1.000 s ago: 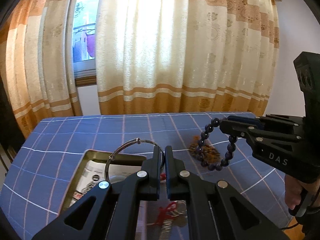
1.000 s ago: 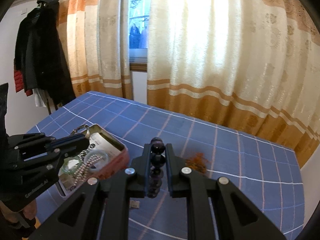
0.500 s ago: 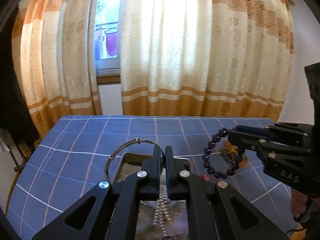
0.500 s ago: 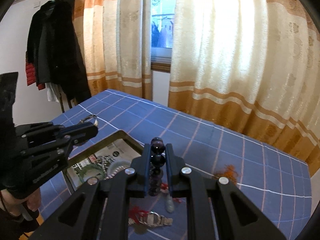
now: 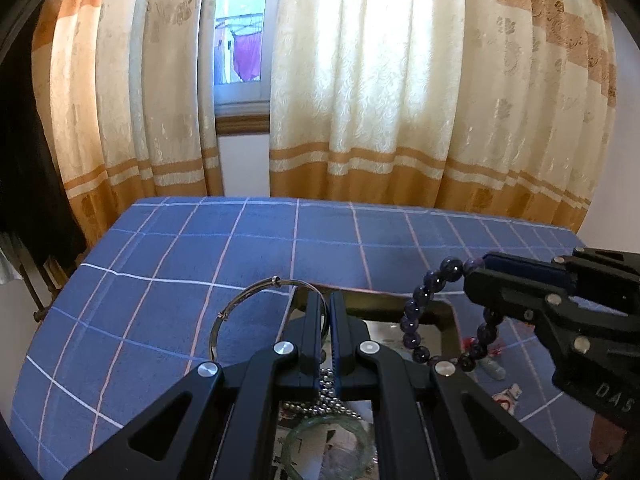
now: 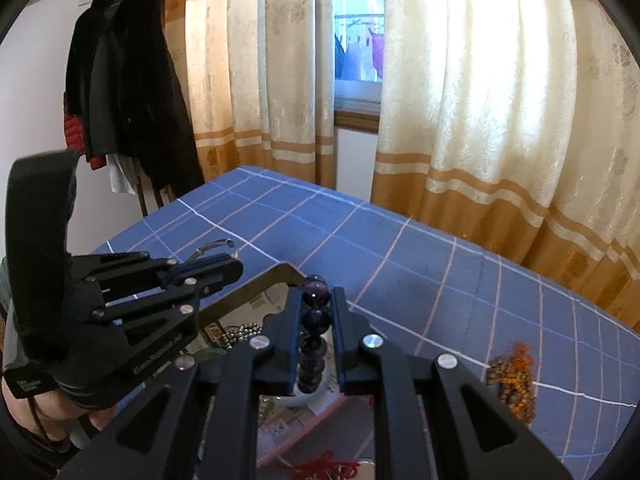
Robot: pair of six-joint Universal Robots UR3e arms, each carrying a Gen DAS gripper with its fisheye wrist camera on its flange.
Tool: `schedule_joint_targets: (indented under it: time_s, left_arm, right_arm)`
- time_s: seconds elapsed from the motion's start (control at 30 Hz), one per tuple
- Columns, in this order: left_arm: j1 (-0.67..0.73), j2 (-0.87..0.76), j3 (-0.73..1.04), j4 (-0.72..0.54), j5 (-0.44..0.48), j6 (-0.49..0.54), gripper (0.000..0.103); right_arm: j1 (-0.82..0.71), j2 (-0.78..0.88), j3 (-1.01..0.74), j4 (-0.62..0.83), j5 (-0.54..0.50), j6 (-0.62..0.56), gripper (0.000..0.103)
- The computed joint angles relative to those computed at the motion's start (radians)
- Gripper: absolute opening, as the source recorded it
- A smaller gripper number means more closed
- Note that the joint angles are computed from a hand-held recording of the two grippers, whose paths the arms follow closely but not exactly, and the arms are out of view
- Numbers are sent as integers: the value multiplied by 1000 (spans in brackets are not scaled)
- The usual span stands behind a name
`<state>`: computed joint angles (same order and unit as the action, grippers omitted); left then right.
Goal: Organize jewelry
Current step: 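Lift the held bangle and bracelet and carry both over the tin box, then open both tools to drop the bangle and bracelet into the tin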
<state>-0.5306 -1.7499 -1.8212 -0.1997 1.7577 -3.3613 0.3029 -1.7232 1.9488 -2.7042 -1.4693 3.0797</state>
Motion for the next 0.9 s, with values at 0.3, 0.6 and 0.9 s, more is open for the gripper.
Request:
schedule_joint_targets:
  time_s: [0.3,0.6,0.9]
  left_arm:
    - [15,-68,32,-23,-26,6,4]
    - [-11,-98,88,-100,2,-41,43]
    - [-19,-22,18,-71,36,-87,83]
  right_arm:
    - [-35,72,45,-51,22,26,16]
    - [-68,77,87,-64,67,34,46]
    - [-214,-152,257,-2,164,-42,71]
